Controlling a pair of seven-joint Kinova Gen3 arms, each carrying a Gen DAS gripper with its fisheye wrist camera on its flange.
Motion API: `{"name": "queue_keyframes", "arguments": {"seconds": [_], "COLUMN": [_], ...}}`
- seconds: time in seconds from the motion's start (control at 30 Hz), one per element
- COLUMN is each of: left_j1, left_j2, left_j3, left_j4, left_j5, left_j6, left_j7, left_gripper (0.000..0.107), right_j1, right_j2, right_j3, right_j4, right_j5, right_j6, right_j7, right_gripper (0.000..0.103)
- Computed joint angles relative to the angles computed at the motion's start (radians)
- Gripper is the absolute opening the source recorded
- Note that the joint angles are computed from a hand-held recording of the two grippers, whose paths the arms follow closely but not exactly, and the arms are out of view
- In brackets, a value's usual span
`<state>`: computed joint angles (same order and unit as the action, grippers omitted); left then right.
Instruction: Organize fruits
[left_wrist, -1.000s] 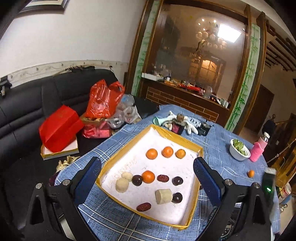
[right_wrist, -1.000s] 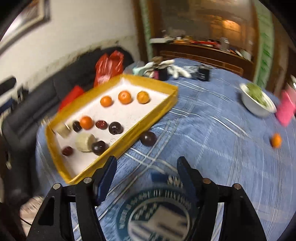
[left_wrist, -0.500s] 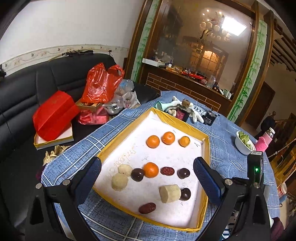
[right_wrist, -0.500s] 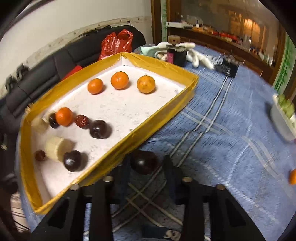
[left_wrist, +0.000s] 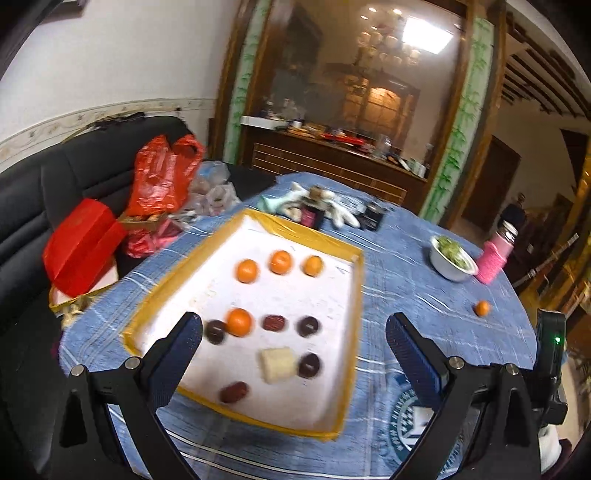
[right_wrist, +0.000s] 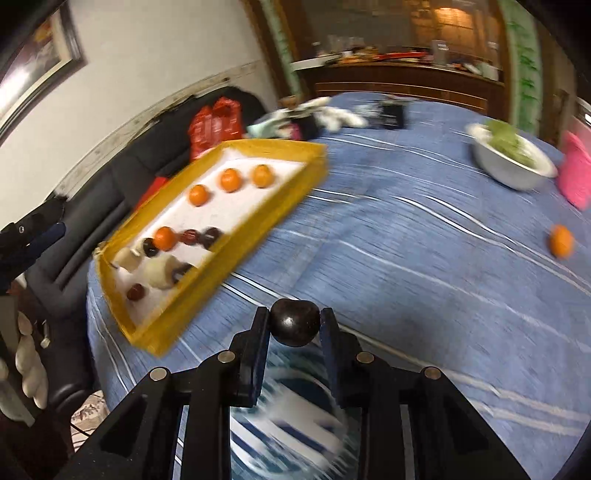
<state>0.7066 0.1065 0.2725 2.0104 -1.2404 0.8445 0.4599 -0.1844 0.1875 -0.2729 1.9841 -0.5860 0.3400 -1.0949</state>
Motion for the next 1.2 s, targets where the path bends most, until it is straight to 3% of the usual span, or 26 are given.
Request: {"name": "queue_keyframes", "arguments": {"seconds": [0.13, 0.23, 0.3, 0.37, 0.4, 0.43, 0.53, 0.67, 0.77, 0.87, 0.93, 0.97, 1.03, 1.13, 1.2], "left_j1": [0.017, 0.051, 0.074, 0.076, 0.071, 0.063, 0.04, 0.041, 0.049, 0.071, 0.102, 0.096, 0.07, -0.026, -0.042], "left_j2": [0.053, 0.083, 0.094, 0.101, 0.105, 0.114, 0.141, 0.168, 0.189, 0.207, 0.224, 0.237, 0.257, 0.306, 0.339], "left_j3": [0.004, -0.01, -0.027, -0.043, -0.05, -0.058, -0.082, -0.119, -0.137, -0.157, -0.187, -0.175, -0.144, -0.018, 0.019], "left_j4": [-0.057, -0.093, -0.102, -0.103, -0.104, -0.107, -0.119, -0.139, -0.16, -0.18, -0.203, -0.22, -0.25, -0.313, -0.358], "left_j5": [0.024, 0.032, 0.013, 0.009, 0.013, 0.021, 0.058, 0.099, 0.135, 0.157, 0.196, 0.218, 0.267, 0.329, 0.364], "left_j6": [-0.053, -0.061, -0.052, -0.065, -0.083, -0.102, -0.169, -0.223, -0.258, -0.279, -0.299, -0.306, -0.324, -0.319, -0.307], "left_j7": [-0.086, -0.15, -0.152, -0.15, -0.153, -0.16, -0.204, -0.269, -0.334, -0.386, -0.448, -0.489, -0.567, -0.689, -0.769], "left_gripper": [0.099, 0.099, 0.099, 0.099, 0.099, 0.099, 0.099, 0.099, 0.099, 0.099, 0.099, 0.099, 0.099, 0.096, 0.087], "right_j1": [-0.079, 0.01, 0.103, 0.14, 0.134, 0.109, 0.044, -0.005, 0.049, 0.023, 0.025, 0.048, 0.09, 0.227, 0.317], "right_j2": [0.0, 0.029, 0.02, -0.02, -0.039, -0.05, -0.027, 0.091, 0.173, 0.241, 0.267, 0.265, 0.24, 0.186, 0.128], "right_j3": [0.14, 0.092, 0.039, 0.048, 0.08, 0.127, 0.266, 0.406, 0.36, 0.384, 0.38, 0.35, 0.306, 0.176, 0.083], "right_j4": [0.035, 0.041, 0.027, 0.032, 0.035, 0.036, 0.009, -0.126, -0.221, -0.302, -0.331, -0.326, -0.287, -0.207, -0.139], "right_j5": [0.069, -0.025, -0.106, -0.16, -0.163, -0.149, -0.049, 0.069, 0.168, 0.268, 0.334, 0.353, 0.371, 0.292, 0.213], "right_j6": [-0.005, 0.012, 0.064, 0.072, 0.051, 0.023, -0.078, -0.057, -0.03, 0.028, 0.063, 0.056, 0.033, -0.009, -0.021], "right_j7": [-0.1, -0.021, 0.061, 0.1, 0.095, 0.074, -0.045, -0.208, -0.324, -0.443, -0.508, -0.517, -0.526, -0.444, -0.362], "right_gripper": [0.032, 0.033, 0.04, 0.052, 0.061, 0.064, 0.064, 0.064, 0.064, 0.064, 0.04, 0.035, 0.035, 0.035, 0.035]}}
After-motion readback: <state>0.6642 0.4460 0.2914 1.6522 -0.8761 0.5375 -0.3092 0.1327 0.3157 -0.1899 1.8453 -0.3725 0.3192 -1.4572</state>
